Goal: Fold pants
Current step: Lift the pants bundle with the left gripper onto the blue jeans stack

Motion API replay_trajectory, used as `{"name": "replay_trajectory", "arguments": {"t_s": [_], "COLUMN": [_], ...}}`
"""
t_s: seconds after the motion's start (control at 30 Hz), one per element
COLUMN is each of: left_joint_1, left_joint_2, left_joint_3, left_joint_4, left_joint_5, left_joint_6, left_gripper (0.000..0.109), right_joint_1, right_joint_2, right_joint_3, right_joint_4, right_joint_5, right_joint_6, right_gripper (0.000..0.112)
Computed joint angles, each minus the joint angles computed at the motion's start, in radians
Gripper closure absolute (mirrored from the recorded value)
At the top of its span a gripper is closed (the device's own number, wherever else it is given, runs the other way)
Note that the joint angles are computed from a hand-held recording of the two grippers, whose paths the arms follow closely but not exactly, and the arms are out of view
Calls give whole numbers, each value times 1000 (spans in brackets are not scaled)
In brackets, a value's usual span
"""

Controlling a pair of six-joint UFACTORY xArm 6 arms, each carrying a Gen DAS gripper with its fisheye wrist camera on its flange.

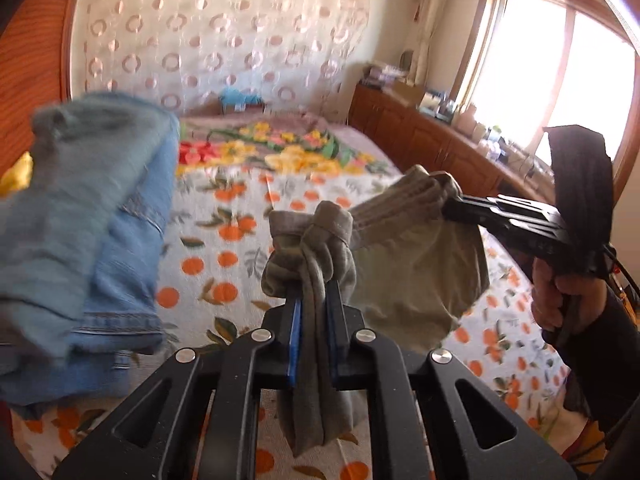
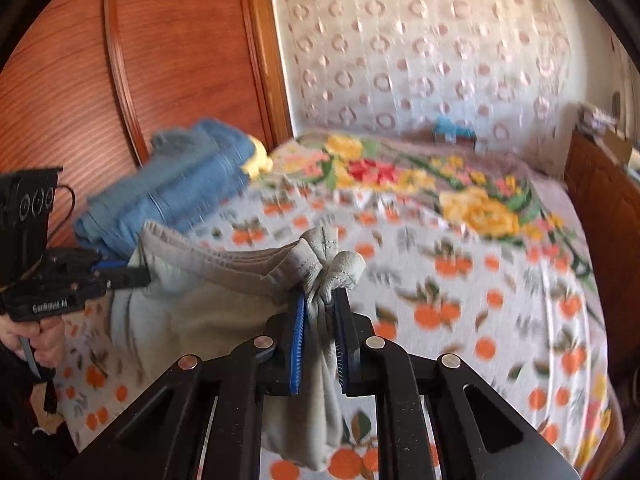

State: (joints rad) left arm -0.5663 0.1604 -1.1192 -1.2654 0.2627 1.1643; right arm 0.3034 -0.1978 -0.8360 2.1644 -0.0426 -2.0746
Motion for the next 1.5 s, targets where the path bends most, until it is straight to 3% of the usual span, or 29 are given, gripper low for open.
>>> {"name": "replay_trajectory", "arguments": {"t_s": [0.13, 0.23, 0.4, 0.67, 1.0, 1.13, 1.23, 1.33, 1.43, 1.5], "left_joint_1": [10, 18, 45, 124, 189, 218, 248, 263, 261, 259], "left_joint_2": [-87, -140, -190, -161, -102, -75, -65, -75, -82, -76], "left_joint_3": [41, 59, 65, 31, -15, -6, 8, 24, 23, 7], "left_joint_4": [-115, -185, -229, -195, -296, -202, -160, -178, -221, -234], "left_joint_5": [-18, -46, -103, -121, -108, -133, -117, -115, -120, -108], "left_joint_6": [96, 156, 190, 140, 202, 90, 40, 50, 108, 133], "left_gripper": [97, 97, 97, 97, 96, 93, 88, 83, 70, 70], "right_joint_1": [42, 82, 125, 116, 90, 85, 73, 63, 64, 67], "right_joint_2": [-28, -30, 35, 288, 571, 693, 775, 790, 756, 719], "right_joint_3": [-46, -85, -158, -396, -714, -852, -942, -961, -922, -879], "right_joint_4": [-62, -196, -621, -1077, -1338, -1464, -1614, -1570, -1432, -1322], "right_joint_5": [-34, -44, -20, 38, 131, 193, 246, 246, 206, 182], "right_joint_6": [18, 107, 485, 842, 1048, 1170, 1321, 1304, 1209, 1109], "right_gripper": [99, 99, 99, 99, 99, 98, 90, 83, 81, 81]}}
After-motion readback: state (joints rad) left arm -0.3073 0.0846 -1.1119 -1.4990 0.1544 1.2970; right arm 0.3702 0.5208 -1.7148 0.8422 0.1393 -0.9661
